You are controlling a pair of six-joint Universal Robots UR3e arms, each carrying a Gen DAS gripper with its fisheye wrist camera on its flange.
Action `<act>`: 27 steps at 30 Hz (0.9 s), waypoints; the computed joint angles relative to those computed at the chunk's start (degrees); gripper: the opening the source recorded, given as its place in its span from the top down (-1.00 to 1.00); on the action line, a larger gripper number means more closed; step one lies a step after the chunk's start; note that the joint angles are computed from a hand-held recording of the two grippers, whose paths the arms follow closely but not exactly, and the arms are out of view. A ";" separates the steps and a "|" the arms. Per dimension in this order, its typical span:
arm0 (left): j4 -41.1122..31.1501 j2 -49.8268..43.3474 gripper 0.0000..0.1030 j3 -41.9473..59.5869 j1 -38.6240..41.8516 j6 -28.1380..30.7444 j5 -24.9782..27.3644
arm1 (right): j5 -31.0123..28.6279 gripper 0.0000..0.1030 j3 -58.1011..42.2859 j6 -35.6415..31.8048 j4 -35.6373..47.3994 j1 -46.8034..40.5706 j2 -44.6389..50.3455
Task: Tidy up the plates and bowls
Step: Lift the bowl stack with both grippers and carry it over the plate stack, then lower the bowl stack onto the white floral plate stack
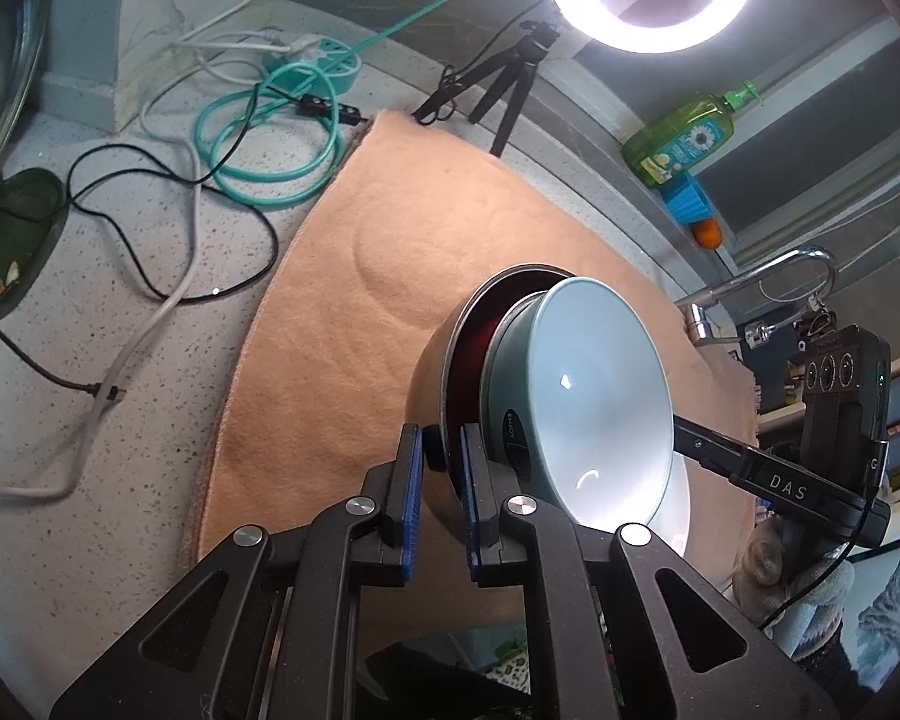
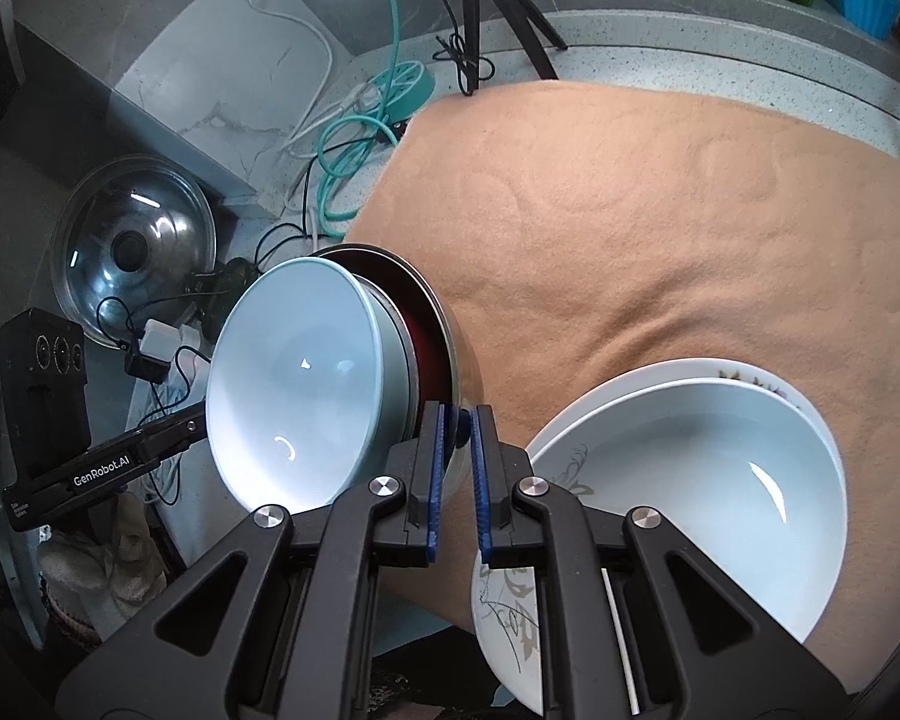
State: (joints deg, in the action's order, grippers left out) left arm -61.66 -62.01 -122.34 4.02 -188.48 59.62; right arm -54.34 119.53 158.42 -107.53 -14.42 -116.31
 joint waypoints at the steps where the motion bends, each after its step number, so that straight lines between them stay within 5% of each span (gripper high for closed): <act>1: 0.53 -0.58 0.82 0.60 -0.67 -0.44 0.11 | 0.37 0.83 -0.27 -0.86 1.55 -1.05 -0.95; 12: 5.28 -7.28 0.82 7.68 -8.28 -4.11 1.66 | 3.92 0.83 -3.43 -12.58 20.68 -14.53 -11.25; 27: 10.30 -18.66 0.79 15.49 -19.45 -8.79 3.21 | 3.38 0.83 -10.31 -41.45 54.94 -42.71 -20.17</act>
State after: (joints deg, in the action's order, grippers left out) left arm -51.37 -80.68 -106.85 -15.42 -197.27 62.82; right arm -50.97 109.23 116.98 -52.59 -57.14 -136.48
